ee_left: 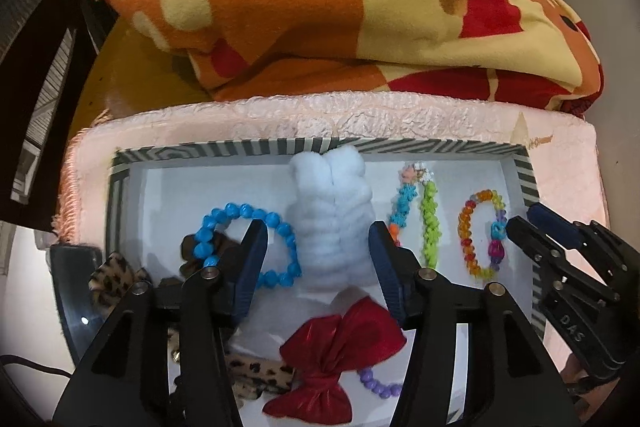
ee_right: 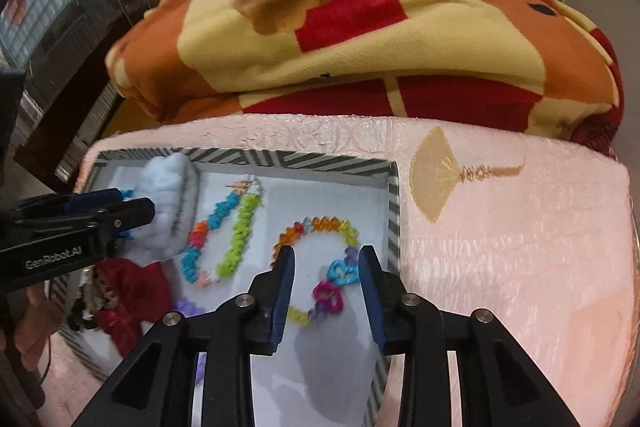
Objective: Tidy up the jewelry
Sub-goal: 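Open both tools to drop the items into the tray, then withdraw both open tools toward the grey and multicolour bracelets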
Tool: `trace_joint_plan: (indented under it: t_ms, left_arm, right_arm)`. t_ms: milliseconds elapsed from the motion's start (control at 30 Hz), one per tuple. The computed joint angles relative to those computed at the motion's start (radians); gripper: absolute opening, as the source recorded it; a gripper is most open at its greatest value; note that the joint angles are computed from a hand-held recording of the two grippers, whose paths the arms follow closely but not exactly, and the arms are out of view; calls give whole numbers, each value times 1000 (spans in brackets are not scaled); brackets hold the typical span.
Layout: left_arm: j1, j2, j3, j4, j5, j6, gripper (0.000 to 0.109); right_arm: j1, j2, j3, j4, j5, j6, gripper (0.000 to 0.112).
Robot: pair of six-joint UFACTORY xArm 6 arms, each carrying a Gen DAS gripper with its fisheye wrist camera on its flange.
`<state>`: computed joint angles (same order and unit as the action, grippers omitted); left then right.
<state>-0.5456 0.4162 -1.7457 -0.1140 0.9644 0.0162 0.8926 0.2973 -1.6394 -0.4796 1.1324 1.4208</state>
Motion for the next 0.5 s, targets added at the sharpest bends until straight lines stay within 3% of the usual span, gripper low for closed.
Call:
trace_joint_plan:
  t_ms: [500]
  left_arm:
    - [-43, -313, 342, 106, -147, -70, 52]
  right_arm:
    - [174, -12, -106, -58, 187, 104, 41]
